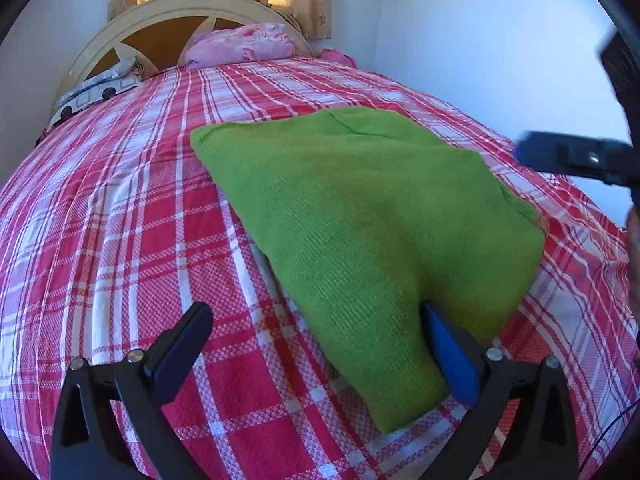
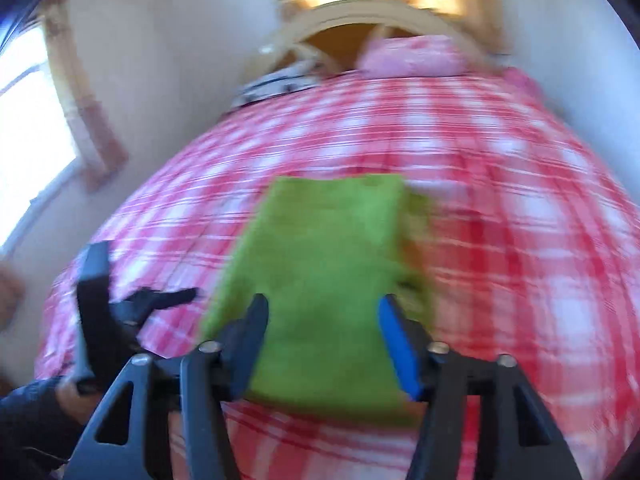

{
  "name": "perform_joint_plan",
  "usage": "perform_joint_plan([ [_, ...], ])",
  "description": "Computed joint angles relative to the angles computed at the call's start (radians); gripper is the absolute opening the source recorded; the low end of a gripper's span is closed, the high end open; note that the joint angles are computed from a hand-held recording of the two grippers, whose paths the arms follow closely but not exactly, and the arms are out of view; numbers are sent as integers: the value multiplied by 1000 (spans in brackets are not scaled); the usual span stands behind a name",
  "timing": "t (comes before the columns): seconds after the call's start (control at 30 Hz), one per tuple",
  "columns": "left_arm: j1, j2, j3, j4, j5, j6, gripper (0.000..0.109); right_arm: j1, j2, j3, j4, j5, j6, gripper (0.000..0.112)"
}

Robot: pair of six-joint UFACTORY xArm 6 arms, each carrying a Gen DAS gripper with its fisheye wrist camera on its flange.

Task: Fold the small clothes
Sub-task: 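Open both grippers and press the bundle flat on the bed, then close the right gripper on the striped edge while the left gripper grasps the sweater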

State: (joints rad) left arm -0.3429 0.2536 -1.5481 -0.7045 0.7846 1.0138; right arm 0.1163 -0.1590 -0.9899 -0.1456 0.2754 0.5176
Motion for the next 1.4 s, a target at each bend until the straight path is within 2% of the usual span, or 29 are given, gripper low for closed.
perform_joint_plan([
  [0.03, 1, 2, -3, -1, 4, -2, 103, 10, 43, -38, 63, 4, -66, 59],
  [0.07, 2, 6, -8, -1, 7, -4, 103, 8, 95, -90, 84, 50, -97, 59],
  [0.13, 4, 7, -10, -1, 12, -6, 103, -16, 159, -156, 48, 148, -73, 59],
  [0.17, 2, 8, -11, 5, 13, -7, 103, -30, 183, -158, 74, 156, -76, 58],
  [0.23, -2, 8, -8, 14, 5, -9, 103, -51, 176, -104, 186, 68, -154, 51],
  [0.27, -2, 6, -6, 15, 5, -8, 103, -56, 166, -90, 206, 57, -164, 45],
  [0.43, 6, 30, -46, 17, 52, -31, 103, -61, 121, -49, 390, 50, -312, 44],
  [0.57, 6, 32, -45, 13, 46, -29, 103, -48, 77, -16, 256, -4, -182, 47],
  [0.6, 6, 33, -47, 15, 48, -30, 103, -50, 82, -21, 216, 6, -154, 49],
  [0.67, 5, 33, -47, 20, 50, -33, 103, -50, 124, -62, 171, 86, -135, 49],
  [0.73, 6, 35, -52, 22, 55, -39, 103, -46, 130, -49, 118, 54, -114, 49],
  [0.9, 12, 36, -68, 34, 81, -79, 103, -52, 103, -10, 240, 17, -221, 49],
  [1.07, 15, 17, -67, 28, 92, -112, 103, -47, 76, 4, 270, 41, -290, 49],
  [1.13, 17, 4, -61, -5, 85, -88, 103, -47, 51, 17, 319, 38, -338, 51],
  [1.17, 17, -3, -57, -29, 72, -74, 103, -46, 33, 30, 366, 20, -378, 56],
  [1.2, 17, -2, -61, -41, 69, -72, 103, -47, 10, 50, 426, -23, -427, 66],
  [1.27, 23, 28, -107, -60, 98, -102, 103, -54, -14, 72, 472, -92, -448, 76],
  [1.3, 24, 49, -135, -60, 115, -126, 103, -60, -15, 70, 540, -116, -493, 78],
  [1.33, 25, 74, -168, -50, 136, -156, 103, -70, -6, 50, 637, -108, -561, 79],
  [1.4, 28, 124, -230, -33, 190, -209, 103, -103, 32, -2, 728, -64, -614, 79],
])
